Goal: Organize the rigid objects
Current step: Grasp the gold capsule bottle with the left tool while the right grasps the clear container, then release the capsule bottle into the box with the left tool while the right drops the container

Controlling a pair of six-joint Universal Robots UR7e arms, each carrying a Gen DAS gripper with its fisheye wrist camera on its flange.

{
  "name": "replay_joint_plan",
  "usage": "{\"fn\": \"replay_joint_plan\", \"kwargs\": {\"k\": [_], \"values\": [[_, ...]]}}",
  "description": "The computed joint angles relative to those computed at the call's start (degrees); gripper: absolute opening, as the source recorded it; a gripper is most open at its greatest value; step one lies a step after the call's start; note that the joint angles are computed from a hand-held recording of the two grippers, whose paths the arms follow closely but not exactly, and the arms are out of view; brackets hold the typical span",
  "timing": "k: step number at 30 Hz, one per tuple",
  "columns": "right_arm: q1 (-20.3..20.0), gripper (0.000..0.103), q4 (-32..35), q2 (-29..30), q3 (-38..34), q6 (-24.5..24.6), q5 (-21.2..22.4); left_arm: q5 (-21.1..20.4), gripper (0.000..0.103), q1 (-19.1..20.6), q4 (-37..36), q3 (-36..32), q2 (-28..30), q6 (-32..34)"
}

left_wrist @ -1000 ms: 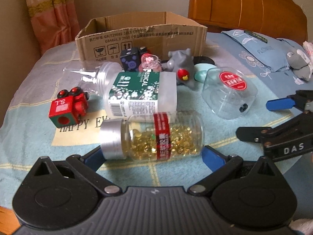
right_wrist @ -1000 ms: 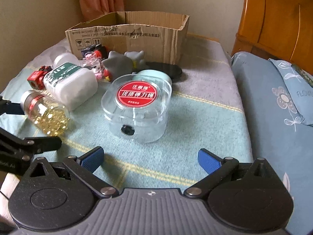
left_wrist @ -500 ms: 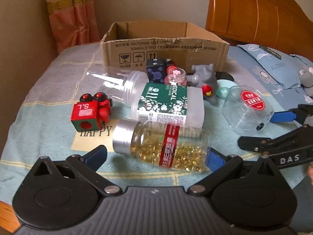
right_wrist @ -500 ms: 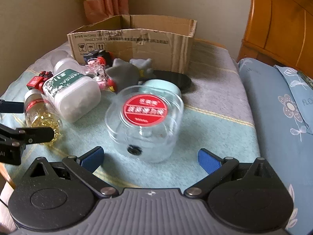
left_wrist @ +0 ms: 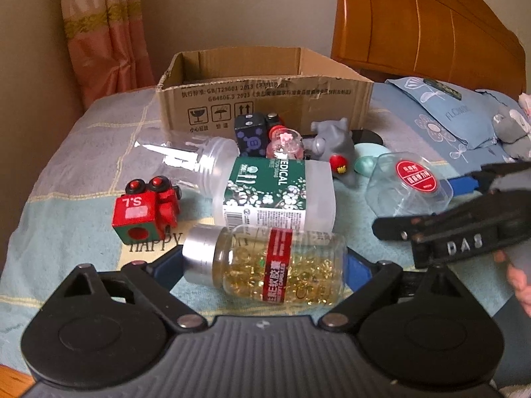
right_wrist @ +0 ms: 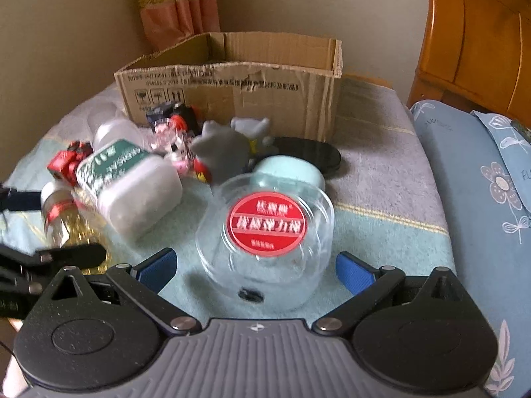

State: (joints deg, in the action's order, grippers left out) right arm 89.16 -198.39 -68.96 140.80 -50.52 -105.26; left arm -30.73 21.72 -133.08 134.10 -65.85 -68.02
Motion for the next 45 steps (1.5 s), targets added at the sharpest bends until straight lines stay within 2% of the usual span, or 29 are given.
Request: {"fn": "replay_joint_plan", "kwargs": {"k": [3,9,12,18,26,35,42,45], "values": [[1.2,0.103,-1.4,1.2,-0.5,0.2,-1.2,-0.1,0.093,-0.1,1.4,0.0,-0.6,-0.6],[3.0,0.088,-3.9,4.0,-1.7,0.5,-6.1,-0.3,0.094,-0.1,0.9,0.3,-1.0,0.9],[2.8,0.082,-2.8,3.2,-1.8,1.1,-6.3,-0.4,0.093,0.1,0.5,0.3,-1.0,2.5],[2.6,0.082,1.4,0.8,-1.6,0.9,-6.3,-2.3,0.093,0.5,-0.1,0.2,-2.0,5.2],[3.4,0.081,10.9,-5.2,-1.9,-0.1,-5.6,-6.4,0.093,0.0,3.6,-0.7,-5.8,8.3],[5.9,0.081,21.1,-11.2,-4.5,0.2,-2.3,-6.7,0.093,0.4,8.7,-4.7,-10.1,13.9],[9.0,0.082,20.9,-8.9,-9.6,0.6,-0.3,-3.0,0.093,4.7,7.3,-11.1,-9.7,21.8],[10.0,0.082,20.8,-6.8,-12.4,1.2,0.4,-0.3,0.093,7.6,4.1,-15.4,-7.2,28.4]]}}
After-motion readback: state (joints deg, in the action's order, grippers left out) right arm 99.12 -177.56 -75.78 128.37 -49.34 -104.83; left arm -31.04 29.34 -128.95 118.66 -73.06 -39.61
